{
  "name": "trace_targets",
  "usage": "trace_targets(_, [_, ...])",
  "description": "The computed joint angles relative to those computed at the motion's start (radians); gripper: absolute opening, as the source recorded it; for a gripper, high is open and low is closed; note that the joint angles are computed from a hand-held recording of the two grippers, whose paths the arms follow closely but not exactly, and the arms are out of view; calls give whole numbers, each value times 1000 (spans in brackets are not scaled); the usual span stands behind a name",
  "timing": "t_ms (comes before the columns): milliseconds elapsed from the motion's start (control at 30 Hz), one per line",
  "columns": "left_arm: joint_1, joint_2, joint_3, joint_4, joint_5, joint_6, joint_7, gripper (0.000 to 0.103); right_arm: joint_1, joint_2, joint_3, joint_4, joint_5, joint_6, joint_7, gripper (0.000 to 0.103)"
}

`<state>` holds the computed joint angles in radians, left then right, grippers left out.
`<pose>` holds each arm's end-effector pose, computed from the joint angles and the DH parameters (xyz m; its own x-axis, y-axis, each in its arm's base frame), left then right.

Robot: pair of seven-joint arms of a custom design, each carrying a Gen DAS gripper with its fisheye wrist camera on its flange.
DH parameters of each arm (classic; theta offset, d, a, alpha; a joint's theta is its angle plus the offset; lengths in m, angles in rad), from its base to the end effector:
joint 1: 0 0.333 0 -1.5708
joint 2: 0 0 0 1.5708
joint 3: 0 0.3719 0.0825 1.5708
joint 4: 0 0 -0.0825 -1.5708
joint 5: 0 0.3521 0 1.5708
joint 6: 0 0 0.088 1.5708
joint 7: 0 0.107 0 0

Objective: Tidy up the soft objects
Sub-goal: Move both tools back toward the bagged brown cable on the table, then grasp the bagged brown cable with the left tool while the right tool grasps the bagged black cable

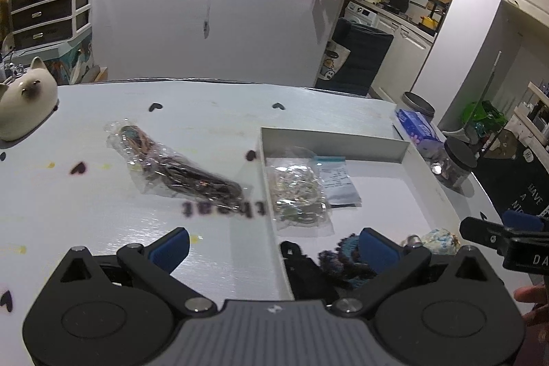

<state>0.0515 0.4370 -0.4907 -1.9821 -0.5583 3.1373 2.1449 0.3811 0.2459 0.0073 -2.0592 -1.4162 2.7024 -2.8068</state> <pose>0.6236 -0.1941 0.4130 -0.3936 -0.8994 0.1903 -0.7122 0.1674 -0.6817 0.5337 0.2546 0.4129 -0.2584 -0.9634 -0.0710 -0.6212 0.2220 -0.7516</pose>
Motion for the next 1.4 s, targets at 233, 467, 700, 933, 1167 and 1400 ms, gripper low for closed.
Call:
trace_targets(233, [50,16,2,34,-4,-33,38,103,37,70,2,96,69,-25,-58,103])
trace_targets(467, [77,48,34,97,-21,-70,81,103,88,166,-25,227,150,-26,-147,103])
trace_targets(700, [81,102,87,201,-32,-131,93,103,141,278,-68,381,255,-21,-259,103])
trace_targets(933, [89,200,119,382,-53,-255,75,100,167,388,-97,534,400,-9,-412,89])
trace_targets(1167, [27,357,214,663,-11,-437,-95,64,173,484,-110,675,557,-5,-588,67])
trace_targets(1400, [-26,585,282,1026,106,-654,-382,48,171,564,-114,793,714,-28,-763,50])
